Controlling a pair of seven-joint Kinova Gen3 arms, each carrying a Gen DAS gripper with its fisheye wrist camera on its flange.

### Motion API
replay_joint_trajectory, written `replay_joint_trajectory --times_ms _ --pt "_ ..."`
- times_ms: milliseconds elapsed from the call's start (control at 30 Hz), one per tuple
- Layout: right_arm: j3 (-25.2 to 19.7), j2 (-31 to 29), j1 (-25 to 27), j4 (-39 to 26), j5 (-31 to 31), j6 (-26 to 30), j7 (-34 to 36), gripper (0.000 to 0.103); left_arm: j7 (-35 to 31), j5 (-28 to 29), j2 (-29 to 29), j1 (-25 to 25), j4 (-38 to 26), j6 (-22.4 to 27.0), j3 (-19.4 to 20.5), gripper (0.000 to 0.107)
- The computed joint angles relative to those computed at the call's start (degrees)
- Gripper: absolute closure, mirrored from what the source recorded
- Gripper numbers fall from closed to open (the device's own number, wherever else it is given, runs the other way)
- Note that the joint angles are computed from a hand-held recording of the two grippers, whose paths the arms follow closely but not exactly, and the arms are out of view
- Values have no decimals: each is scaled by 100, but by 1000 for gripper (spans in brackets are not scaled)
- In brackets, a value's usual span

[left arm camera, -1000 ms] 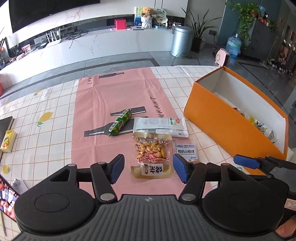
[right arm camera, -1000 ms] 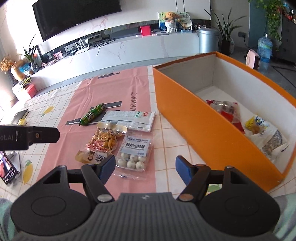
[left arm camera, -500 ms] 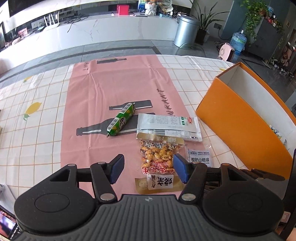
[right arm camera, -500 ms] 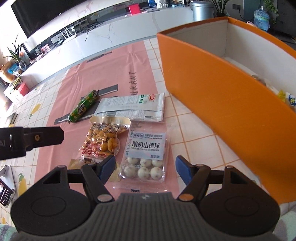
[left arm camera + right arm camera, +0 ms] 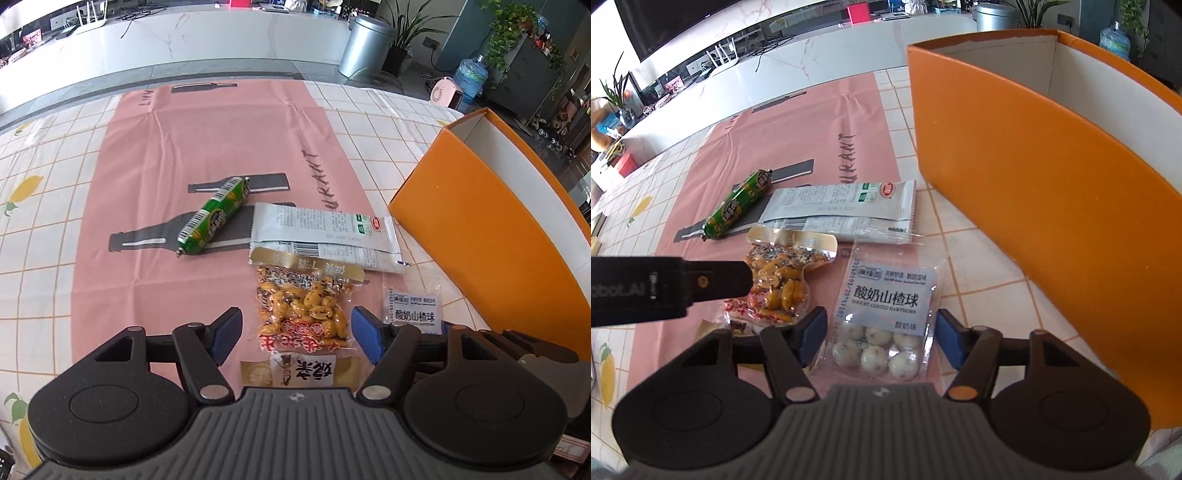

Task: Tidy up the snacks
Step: 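Grasp the peanut bag with the left tool while the right tool grasps the hawthorn-ball packet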

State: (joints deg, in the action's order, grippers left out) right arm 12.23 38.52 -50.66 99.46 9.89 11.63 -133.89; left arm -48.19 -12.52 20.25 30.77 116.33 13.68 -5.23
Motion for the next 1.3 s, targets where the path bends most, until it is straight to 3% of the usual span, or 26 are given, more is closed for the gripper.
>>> replay_joint_trajectory --times_ms 133,300,500,733,867,1100,1200,1300 --pt "4 -92 78 215 43 -147 81 42 211 -300 240 440 -267 280 -302 22" --pt "-103 -172 246 541 -81 -599 376 42 501 -567 464 616 -383 320 -438 20" --pt "-274 -198 457 706 -393 -924 921 42 198 -260 562 76 -326 130 24 18" --pt "-357 -258 561 991 -773 -1358 1512 43 417 -447 683 954 -282 -102 -799 18" --pt "-448 -246 647 1002 -990 -1446 1830 43 456 -442 685 1095 -260 -220 -912 34" --pt "-350 -194 520 1027 -1415 -1593 2316 40 449 -146 565 1062 -36 -556 -894 42" --pt "-35 -143 206 980 -1575 -1529 2495 43 280 70 502 861 -68 -403 -638 43" --pt "-198 -170 366 951 -1642 -1481 2567 46 278 205 418 735 -83 -261 -493 45"
